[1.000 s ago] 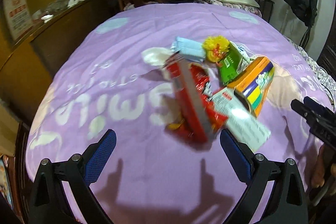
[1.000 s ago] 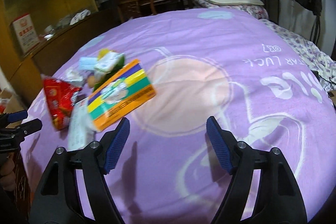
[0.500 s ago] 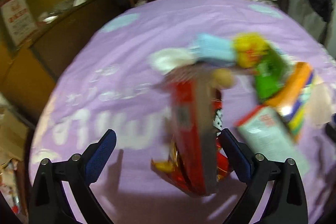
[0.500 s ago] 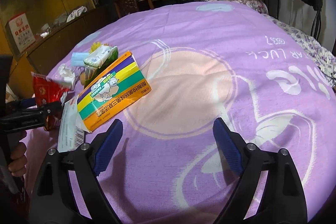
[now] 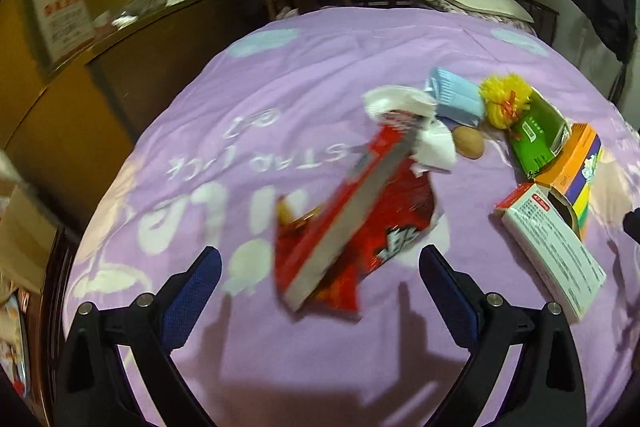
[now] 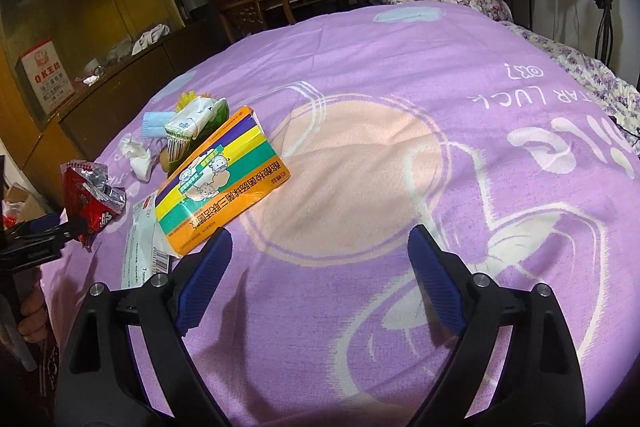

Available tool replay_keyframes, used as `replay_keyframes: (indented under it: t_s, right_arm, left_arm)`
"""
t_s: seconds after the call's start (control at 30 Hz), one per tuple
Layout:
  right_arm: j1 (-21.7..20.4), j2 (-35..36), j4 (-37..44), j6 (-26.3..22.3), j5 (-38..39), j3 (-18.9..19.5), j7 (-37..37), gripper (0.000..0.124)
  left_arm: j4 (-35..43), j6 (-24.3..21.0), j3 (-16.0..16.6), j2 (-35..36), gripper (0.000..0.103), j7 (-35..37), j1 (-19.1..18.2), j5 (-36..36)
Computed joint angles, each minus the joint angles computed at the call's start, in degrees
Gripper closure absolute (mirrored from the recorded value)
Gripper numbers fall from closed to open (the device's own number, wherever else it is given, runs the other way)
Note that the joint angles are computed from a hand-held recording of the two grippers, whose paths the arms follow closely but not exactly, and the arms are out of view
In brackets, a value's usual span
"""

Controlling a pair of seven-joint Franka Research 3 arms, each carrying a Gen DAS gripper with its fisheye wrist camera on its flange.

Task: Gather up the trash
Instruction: 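Grasp the red snack bag with the left gripper while the right grasps the white medicine box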

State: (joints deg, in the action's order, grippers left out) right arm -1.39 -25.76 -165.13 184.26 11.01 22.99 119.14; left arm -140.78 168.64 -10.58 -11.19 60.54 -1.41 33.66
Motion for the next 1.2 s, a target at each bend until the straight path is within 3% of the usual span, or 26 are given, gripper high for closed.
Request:
replay_keyframes:
  t_s: [0.1, 0.17, 0.23, 0.33, 0.4, 0.5, 0.57, 0.63, 0.73, 0.77, 0.87, 0.97, 1.03, 1.2]
  right_arm:
    - [0.90, 0.25, 0.06, 0.02, 0.03, -0.93, -0.33, 0.035]
    - [1.98, 0.44, -0.03, 0.41, 0.24, -2.05, -0.74, 0.035]
    - [3.74, 0.83, -0.28, 1.45, 0.52, -3.70, -1.66, 0.035]
    - [7.31, 1.15, -0.42, 2.74, 0.73, -6.44, -4.81, 0.035]
    - [6.16, 0.55, -0.37, 3.00, 0.80, -3.99, -6.29, 0.035]
    - [-0.29, -1.61, -0.12, 3.70, -0.23, 6.11, -7.74, 0.035]
    - [1.12, -1.06, 0.70, 4.33, -1.40, 7.18, -9.85, 0.035]
    - [5.03, 0.78, 1.79, 4.93, -1.87, 5.20, -11.89, 0.035]
    - [14.09, 5.01, 4.04, 5.79, -1.87, -2.01, -14.96, 0.035]
    - [15.02, 6.20, 5.21, 5.00, -1.41, -2.39, -15.86, 0.036]
    - [11.38, 7.97, 8.48, 0.82, -0.88, 1.72, -16.49, 0.041]
    - [16.99, 10.58, 10.91, -1.79, 0.60, -4.65, -16.84, 0.052]
    - [16.74, 11.36, 11.52, -3.21, -0.78, -5.38, -14.35, 0.077]
    - [23.97, 8.16, 8.00, -2.79, 2.70, -12.11, -17.11, 0.076]
  left_arm:
    - [3.66, -0.71, -4.54, 3.69, 0.006, -12.33, 4.83, 14.71]
    - [5.13, -1.41, -4.69, 5.83, 0.006, -15.63, 5.15, 19.11]
    - [5.53, 0.50, -1.36, 8.26, 0.005, -9.39, 2.53, 11.03]
    - [4.11, 2.80, 2.98, 8.82, 0.005, 8.15, -2.20, -12.61]
    - [3.74, 3.33, 2.49, 8.62, 0.004, 8.02, -1.53, -12.72]
    - [4.10, 2.75, 1.70, 8.47, 0.004, -0.36, -0.18, -2.91]
    - [4.17, 2.67, 1.85, 8.47, 0.004, -1.61, -0.28, -1.61]
    - [3.76, 2.80, 2.18, 8.18, 0.004, -0.26, -0.81, -3.60]
    - [3.78, 2.82, 2.34, 8.21, 0.004, 0.45, -0.96, -4.41]
    - [3.74, 2.80, 2.30, 8.15, 0.004, 0.19, -0.92, -4.10]
    - [3.02, 3.10, 2.33, 7.63, 0.004, 0.51, -1.04, -4.68]
    - [2.39, 3.45, 2.76, 7.17, 0.004, 2.89, -1.35, -7.25]
    - [2.69, 3.43, 2.99, 7.38, 0.004, 4.71, -1.47, -8.99]
    - [2.62, 3.52, 2.84, 7.29, 0.004, 5.51, -1.25, -9.81]
